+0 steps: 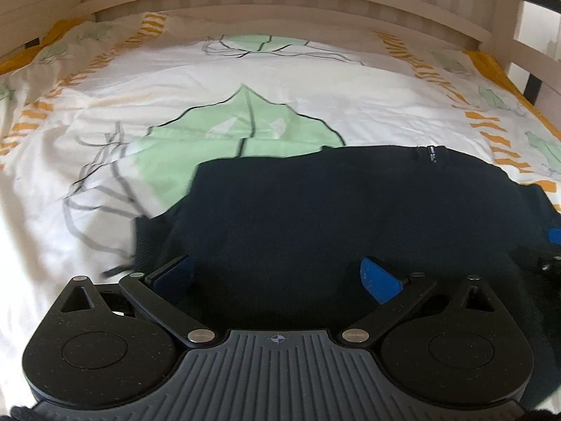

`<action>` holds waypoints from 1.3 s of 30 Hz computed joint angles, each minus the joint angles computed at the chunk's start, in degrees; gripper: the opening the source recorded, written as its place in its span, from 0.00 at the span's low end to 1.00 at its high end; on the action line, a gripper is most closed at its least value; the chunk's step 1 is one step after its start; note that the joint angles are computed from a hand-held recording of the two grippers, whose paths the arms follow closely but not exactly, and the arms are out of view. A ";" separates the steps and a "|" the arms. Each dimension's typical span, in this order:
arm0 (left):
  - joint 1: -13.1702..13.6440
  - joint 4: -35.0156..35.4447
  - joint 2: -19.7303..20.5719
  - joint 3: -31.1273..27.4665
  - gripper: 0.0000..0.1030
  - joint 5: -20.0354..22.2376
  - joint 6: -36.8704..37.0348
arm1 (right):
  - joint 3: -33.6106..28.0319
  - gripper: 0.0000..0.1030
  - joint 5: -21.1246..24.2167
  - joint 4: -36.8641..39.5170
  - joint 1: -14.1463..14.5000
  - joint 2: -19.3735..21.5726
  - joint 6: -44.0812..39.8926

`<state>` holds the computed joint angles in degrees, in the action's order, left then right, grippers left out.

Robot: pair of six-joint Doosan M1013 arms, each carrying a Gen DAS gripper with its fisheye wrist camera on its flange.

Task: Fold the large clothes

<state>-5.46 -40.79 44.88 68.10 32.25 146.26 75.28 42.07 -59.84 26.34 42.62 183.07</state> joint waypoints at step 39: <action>7.48 -9.51 1.30 -1.20 1.00 20.54 -5.11 | 26.12 1.00 -16.72 -42.75 -0.53 -11.85 74.85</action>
<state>2.03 -50.30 46.18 66.90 52.80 141.16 101.39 25.35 -102.59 25.82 30.76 257.91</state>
